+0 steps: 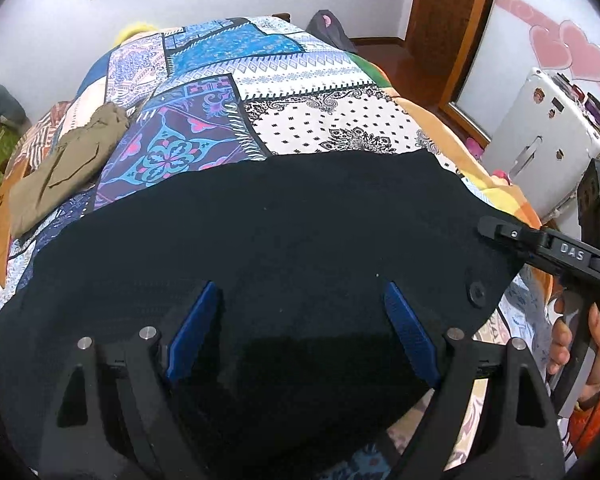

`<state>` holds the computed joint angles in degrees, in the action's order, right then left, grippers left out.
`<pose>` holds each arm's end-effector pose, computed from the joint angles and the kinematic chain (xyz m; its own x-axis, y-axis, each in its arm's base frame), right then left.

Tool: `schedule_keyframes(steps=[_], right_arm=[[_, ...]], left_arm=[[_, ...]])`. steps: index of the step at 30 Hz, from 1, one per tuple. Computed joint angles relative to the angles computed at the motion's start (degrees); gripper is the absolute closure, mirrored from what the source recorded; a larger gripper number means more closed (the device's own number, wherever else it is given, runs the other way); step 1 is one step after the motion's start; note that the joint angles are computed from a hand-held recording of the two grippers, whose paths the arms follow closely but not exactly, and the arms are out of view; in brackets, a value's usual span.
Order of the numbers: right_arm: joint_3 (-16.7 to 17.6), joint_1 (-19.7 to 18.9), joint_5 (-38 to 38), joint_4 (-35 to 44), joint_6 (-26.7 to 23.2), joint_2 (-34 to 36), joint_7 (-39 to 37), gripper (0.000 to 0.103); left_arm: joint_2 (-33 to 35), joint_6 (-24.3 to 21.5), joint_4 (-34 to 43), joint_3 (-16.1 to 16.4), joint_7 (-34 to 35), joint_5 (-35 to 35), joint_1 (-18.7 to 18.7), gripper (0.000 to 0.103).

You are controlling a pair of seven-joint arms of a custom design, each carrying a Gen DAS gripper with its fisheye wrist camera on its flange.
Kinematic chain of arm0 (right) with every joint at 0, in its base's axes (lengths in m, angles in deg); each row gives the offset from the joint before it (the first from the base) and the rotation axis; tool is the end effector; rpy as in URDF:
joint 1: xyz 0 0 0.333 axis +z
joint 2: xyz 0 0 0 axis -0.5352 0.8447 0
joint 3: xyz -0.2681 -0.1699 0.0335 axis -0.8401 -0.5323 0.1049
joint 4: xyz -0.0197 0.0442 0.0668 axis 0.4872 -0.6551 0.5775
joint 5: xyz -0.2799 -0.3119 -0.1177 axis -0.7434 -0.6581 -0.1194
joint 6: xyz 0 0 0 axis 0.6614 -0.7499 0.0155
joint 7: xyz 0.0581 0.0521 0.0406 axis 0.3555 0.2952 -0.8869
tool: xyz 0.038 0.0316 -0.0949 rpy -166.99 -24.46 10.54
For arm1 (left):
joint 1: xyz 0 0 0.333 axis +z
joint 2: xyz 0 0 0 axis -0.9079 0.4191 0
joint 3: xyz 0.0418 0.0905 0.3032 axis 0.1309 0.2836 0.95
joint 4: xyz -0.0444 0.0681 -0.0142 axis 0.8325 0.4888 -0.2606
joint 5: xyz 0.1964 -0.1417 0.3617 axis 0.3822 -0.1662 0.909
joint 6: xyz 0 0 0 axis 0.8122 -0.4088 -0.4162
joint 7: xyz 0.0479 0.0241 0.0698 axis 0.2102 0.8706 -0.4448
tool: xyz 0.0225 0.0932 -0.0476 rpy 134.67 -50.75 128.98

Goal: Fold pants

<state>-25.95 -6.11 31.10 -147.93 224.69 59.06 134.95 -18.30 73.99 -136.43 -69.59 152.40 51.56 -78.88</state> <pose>0.4085 0.3107 0.6000 -0.2990 -0.6844 -0.6650 -0.6992 0.6314 -0.3354 0.5758 -0.2901 0.5615 -0.4984 -0.8670 0.0045 -0.7539 0.4308 -0.4960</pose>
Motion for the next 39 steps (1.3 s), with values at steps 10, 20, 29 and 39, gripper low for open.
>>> schedule_keyframes(steps=[10, 20, 29, 39], right_arm=[[0.56, -0.80, -1.23, 1.19, 0.50, -0.38, -2.32, 0.096], [3.70, -3.50, -9.61, 13.94, 1.60, 5.35, -1.36, 0.096], [4.79, 1.84, -13.89, 38.78, -1.65, 23.12, -10.71, 0.096], [6.94, 10.25, -1.37, 64.24, -13.28, 47.43, -35.19, 0.096]], left_arm=[[-0.72, 0.92, -0.64, 0.27, 0.53, -1.78, 0.27, 0.017], [-5.86, 5.20, -4.92, 1.65, 3.43, -7.51, 2.18, 0.017], [-13.71, 9.88, -11.58, 5.67, 7.95, -16.39, 5.68, 0.017], [-20.52, 10.60, -18.07, 8.35, 4.41, -13.98, 13.44, 0.017]])
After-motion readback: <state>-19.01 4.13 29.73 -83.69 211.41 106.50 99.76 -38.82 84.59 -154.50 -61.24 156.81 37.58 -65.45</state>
